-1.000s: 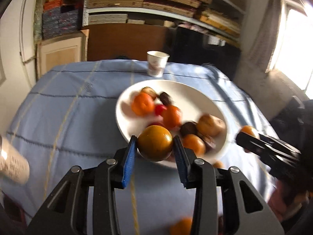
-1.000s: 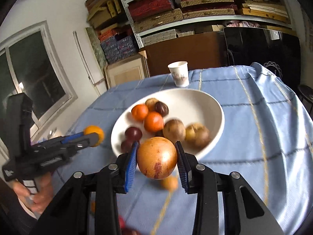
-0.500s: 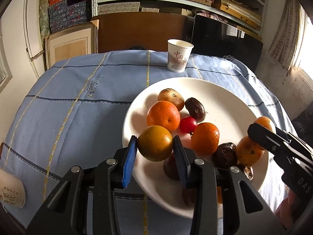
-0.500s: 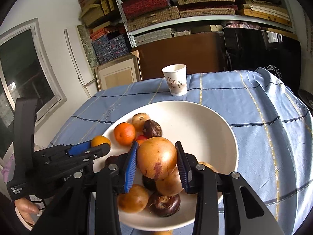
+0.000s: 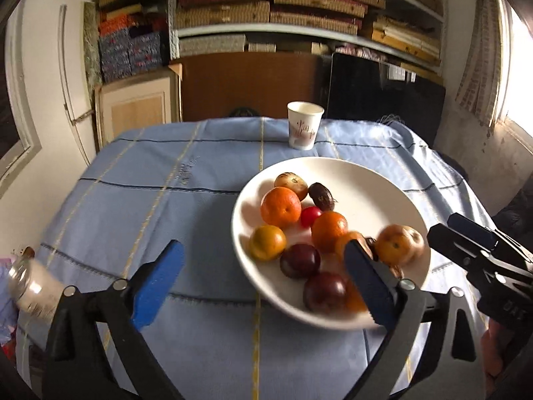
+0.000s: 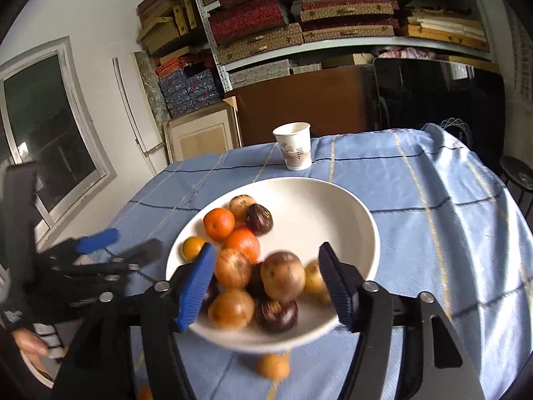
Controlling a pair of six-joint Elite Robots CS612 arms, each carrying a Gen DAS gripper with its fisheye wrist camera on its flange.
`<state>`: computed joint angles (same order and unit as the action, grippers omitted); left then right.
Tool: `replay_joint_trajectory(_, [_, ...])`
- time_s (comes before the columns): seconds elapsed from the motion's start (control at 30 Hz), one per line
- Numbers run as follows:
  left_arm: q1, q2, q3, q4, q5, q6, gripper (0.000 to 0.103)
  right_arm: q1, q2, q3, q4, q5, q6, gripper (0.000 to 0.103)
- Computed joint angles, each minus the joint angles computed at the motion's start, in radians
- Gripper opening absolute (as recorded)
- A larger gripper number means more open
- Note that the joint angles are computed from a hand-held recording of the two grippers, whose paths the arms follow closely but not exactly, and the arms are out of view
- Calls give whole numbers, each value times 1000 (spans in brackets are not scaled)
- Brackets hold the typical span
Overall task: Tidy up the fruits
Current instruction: 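Open both tools to drop the yellow fruit and orange onto the plate, then move both tools back to the fruit pile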
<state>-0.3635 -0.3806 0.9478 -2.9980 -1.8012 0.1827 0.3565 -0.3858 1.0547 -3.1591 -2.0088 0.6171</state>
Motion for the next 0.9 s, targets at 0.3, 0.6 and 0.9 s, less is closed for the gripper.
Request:
replay_joint_trajectory(0.3, [28,-53,169,-64,47,-52,96,29,-44,137,-6,-62,106,79])
replay_joint_trajectory(0.6, [57,-70,201,-35,30,-118,96,49,-76,181,80,-74,103,79])
replay_joint_trajectory(0.9, [38,-91,258,-106,73,-17,96,39,-64,157,160,0,93,73])
